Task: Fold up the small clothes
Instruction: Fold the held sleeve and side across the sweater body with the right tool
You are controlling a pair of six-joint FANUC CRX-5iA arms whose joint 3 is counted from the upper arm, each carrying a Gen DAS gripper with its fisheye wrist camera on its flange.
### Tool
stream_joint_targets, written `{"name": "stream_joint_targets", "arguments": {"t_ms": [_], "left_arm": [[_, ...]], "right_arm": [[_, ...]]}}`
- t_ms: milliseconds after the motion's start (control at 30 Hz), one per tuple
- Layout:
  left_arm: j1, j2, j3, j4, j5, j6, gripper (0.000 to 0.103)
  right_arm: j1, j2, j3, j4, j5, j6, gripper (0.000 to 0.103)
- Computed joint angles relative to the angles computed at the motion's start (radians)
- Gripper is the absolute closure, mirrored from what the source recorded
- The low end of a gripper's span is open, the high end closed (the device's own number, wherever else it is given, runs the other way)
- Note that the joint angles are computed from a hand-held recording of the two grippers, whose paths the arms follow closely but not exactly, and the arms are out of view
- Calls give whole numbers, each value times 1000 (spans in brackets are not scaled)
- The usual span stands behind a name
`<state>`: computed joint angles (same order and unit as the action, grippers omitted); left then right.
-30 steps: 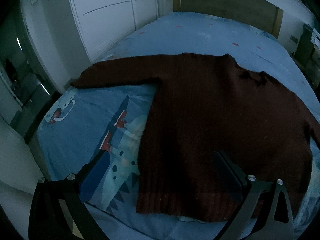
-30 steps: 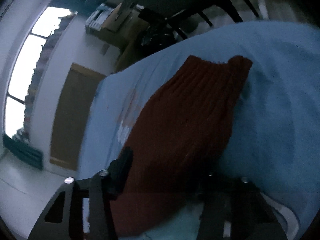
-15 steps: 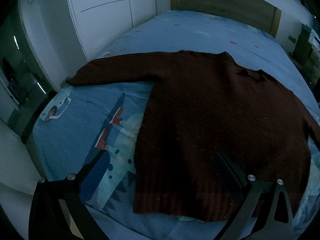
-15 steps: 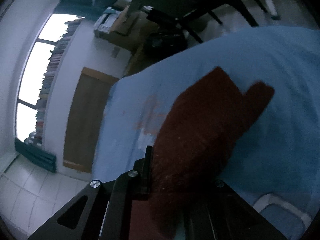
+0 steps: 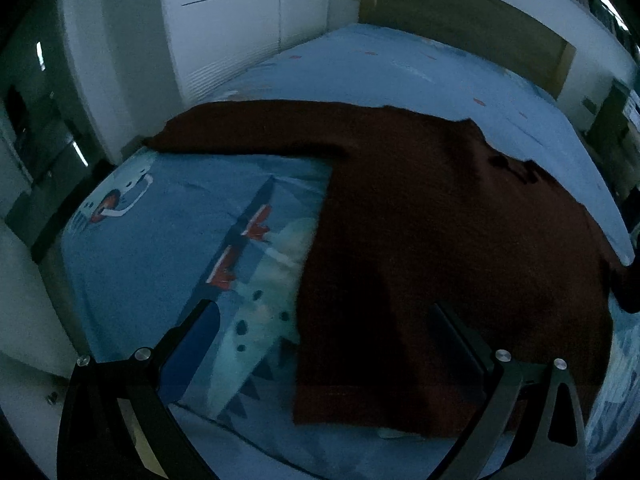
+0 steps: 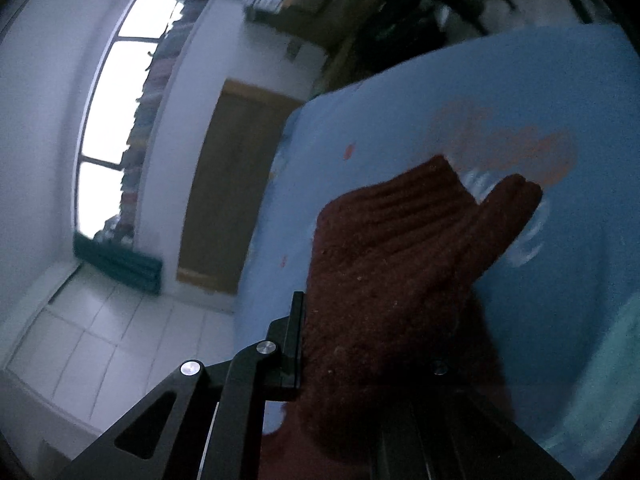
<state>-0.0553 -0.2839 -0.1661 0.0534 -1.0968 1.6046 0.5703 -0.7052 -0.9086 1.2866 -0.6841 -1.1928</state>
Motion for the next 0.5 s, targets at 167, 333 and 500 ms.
{"name": "stream_joint_targets", "arguments": {"t_ms": [167, 333, 500], "left_arm": [[81, -35, -36, 43, 5, -42, 1], [157, -63, -64, 75, 9, -88, 1], [223, -82, -90, 110, 7, -126, 1]], "right_arm": [[-52, 152, 104, 75, 155, -27, 96], [-53, 295, 223, 95, 259, 11, 96], [-40, 444, 353, 99, 360, 69, 96]]}}
